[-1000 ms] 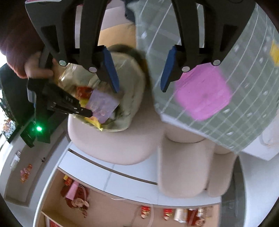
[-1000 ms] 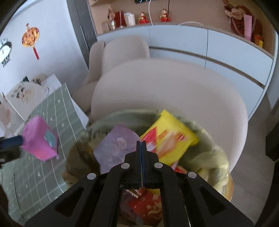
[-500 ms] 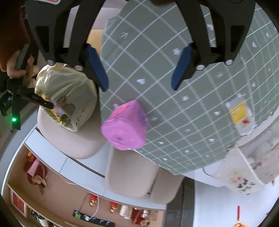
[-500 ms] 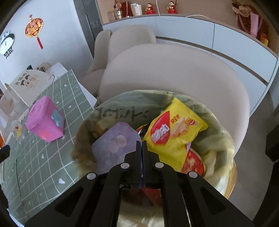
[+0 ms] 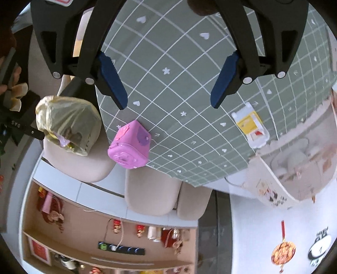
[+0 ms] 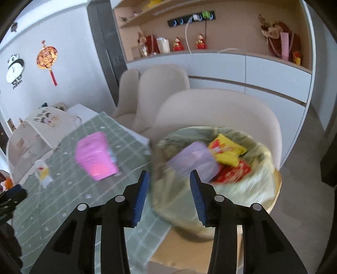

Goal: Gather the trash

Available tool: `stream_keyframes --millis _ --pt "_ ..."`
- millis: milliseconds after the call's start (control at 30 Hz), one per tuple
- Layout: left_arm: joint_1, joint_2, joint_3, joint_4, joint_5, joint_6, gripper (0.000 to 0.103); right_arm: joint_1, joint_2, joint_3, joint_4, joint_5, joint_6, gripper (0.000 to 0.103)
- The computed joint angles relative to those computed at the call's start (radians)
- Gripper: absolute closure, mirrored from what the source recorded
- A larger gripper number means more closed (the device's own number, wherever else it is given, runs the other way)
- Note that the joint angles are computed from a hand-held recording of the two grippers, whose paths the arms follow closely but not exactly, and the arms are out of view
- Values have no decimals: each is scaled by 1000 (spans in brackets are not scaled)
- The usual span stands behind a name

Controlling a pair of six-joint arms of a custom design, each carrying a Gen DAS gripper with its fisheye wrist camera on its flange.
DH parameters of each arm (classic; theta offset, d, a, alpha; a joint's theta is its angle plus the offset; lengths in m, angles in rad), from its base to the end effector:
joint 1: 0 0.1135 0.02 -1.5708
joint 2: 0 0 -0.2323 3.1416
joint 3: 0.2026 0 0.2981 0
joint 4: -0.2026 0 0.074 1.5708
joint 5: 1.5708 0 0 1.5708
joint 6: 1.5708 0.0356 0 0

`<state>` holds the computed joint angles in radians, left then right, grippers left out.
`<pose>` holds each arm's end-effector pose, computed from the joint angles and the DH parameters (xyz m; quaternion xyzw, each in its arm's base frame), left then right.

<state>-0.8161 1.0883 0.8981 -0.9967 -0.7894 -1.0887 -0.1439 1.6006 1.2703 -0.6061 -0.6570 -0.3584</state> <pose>0.1879 -0.1629 0.2311 -0.1958 0.8878 0.0753 0.4097 0.3823 -0.0334 0.2254 -0.1963 0.8834 0.2235 0.3621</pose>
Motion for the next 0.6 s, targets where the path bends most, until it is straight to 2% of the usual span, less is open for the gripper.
stream_keyframes --millis 133,233,300,367,433,600 --pt "-90 -26 -10 -51 -84 -54 26 1 -310 -272 27 -44 32 64" --pt "-163 -13 -1 -117 -128 -129 26 10 -526 -414 -43 -62 13 64" --pt "-210 7 9 -174 -153 -195 26 15 -653 -486 -93 -63 9 64" --pt "-270 62 42 -284 -177 -313 26 24 -780 -554 -123 -41 10 64" --pt "-315 77 46 -341 -182 -395 26 29 -916 -619 -158 -18 3 64" --pt "-393 48 32 -405 -190 -499 26 39 -1132 -710 -246 15 27 64"
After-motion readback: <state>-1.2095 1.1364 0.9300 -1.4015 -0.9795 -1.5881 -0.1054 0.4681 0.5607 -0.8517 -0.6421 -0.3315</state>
